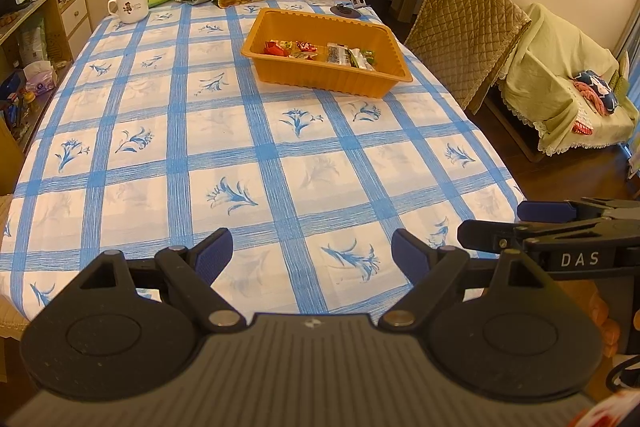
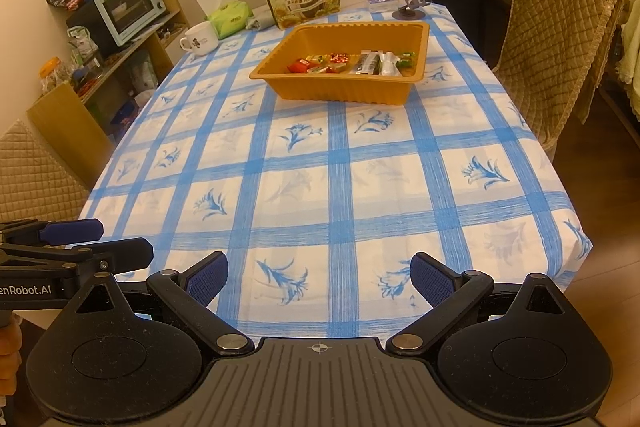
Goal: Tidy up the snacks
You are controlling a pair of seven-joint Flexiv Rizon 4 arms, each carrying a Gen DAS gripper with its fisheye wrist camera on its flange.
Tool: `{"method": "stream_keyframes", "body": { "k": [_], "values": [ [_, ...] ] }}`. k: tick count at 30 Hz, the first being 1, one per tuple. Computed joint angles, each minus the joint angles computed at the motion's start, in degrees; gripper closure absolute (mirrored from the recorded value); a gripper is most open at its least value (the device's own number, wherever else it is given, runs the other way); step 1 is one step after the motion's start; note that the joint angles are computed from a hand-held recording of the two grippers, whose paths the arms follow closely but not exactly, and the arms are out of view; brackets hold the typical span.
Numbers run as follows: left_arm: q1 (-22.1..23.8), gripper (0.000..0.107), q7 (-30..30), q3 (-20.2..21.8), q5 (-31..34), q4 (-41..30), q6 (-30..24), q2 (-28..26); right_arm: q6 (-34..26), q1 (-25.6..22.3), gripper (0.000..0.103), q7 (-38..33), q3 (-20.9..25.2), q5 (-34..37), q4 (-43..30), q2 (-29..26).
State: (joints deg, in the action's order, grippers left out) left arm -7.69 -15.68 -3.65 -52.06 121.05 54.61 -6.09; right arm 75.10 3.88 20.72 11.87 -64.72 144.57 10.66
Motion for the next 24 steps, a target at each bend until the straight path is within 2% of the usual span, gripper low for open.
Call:
{"method": "stream_keyframes", "body": {
  "k": [24],
  "values": [
    [0.2,0.021,0.0,-0.1,0.0,-0.6,-0.2,-0.4,-0.3,0.4,0.006,0.1,-0.2,-0.1,-0.6,-0.7]
  ]
}}
